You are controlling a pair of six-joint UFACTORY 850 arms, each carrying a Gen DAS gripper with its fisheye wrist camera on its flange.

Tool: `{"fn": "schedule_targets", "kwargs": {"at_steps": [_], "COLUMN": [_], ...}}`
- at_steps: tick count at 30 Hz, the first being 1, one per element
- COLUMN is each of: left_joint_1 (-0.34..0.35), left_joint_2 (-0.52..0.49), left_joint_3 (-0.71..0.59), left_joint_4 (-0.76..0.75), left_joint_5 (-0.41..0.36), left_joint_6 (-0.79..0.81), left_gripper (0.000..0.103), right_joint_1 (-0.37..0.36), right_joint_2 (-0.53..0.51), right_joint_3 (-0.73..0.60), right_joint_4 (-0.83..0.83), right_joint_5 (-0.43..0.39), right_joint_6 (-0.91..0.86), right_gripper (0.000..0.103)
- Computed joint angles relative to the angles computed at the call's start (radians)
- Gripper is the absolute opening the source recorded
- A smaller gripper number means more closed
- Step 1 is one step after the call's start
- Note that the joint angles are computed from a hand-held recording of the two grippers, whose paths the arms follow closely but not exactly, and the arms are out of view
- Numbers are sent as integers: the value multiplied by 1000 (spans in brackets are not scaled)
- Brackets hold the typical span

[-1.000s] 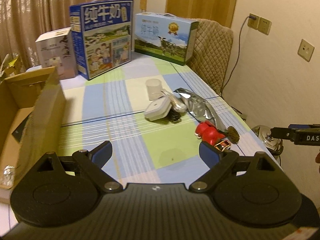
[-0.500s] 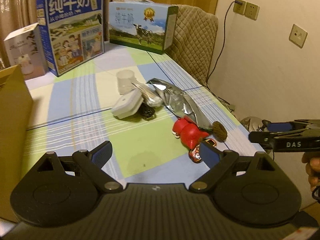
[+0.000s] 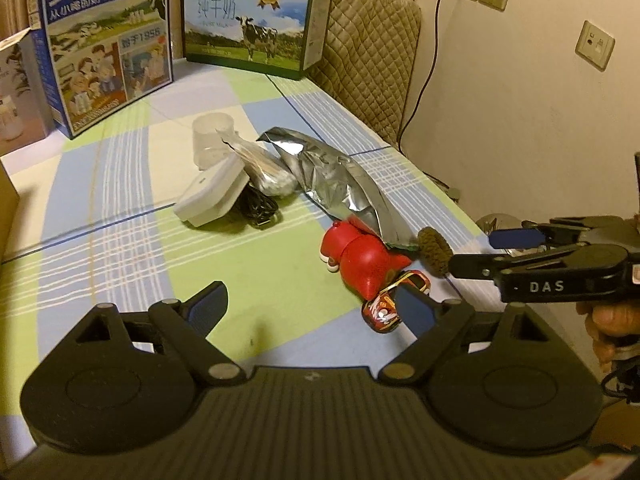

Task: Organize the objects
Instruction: 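Move both grippers back toward the red toy and brown hair tie, then grasp the brown hair tie with the right gripper while the left gripper grasps the red toy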

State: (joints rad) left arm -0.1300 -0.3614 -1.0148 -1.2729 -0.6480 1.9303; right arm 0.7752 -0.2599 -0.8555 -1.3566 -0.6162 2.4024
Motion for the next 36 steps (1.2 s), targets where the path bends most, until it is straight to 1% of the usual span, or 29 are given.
{"fn": "schedule_targets", "kwargs": {"at_steps": [1,2,3,5,7,11,13,14,15,16,18,20,25,28,30,32,33,36], "left_joint_1": [-3,-6,-9,-13,-18,-24,-28,-31,-34,-37,-44,-52,-76,-94,-106,-115,-118,-116], "left_joint_2": [-6,-13,-18,-28,-36,-46,-52,-54,-57,-60,-67,-72,-88,-99,-108,-119,-124,-133], "left_joint_3": [-4,-9,-13,-19,-23,-28,-34,-35,-38,-40,-45,-48,-61,-68,-76,-89,-96,-109], "left_joint_4": [3,4,4,6,7,10,13,13,17,20,23,23,12,11,14,31,41,68], "left_joint_5": [1,2,4,5,7,1,-3,-4,-5,-6,-9,-13,-33,-33,-32,-24,-18,-12], "left_joint_6": [-5,-9,-11,-14,-17,-17,-22,-23,-27,-30,-34,-34,-40,-60,-79,-116,-139,-175], "left_gripper": [87,86,86,86,86,86,85,83,81,79,78,73,73,73,71,62,59,46], "right_joint_1": [0,-17,-17,-38,-44,-55,-56,-56,-55,-55,-56,-54,-48,-48,-49,-46,-46,-45], "right_joint_2": [0,-7,-7,-27,-33,-44,-47,-47,-49,-47,-42,-35,-19,-13,-9,-9,-9,-12], "right_joint_3": [0,3,3,-7,-11,-16,-19,-20,-23,-21,-17,-8,5,6,6,5,3,-2], "right_joint_4": [0,-39,-39,-59,-60,-92,-95,-88,-80,-75,-85,-94,-99,-82,-76,-72,-72,-65], "right_joint_5": [0,29,29,59,67,70,73,75,75,73,78,77,70,66,69,68,69,73], "right_joint_6": [0,21,21,12,8,37,35,23,17,17,35,55,88,75,66,59,56,40], "right_gripper": [66,66,64,60,50,43,32,27,17,15,14,13,13,13,13,13,13,13]}}
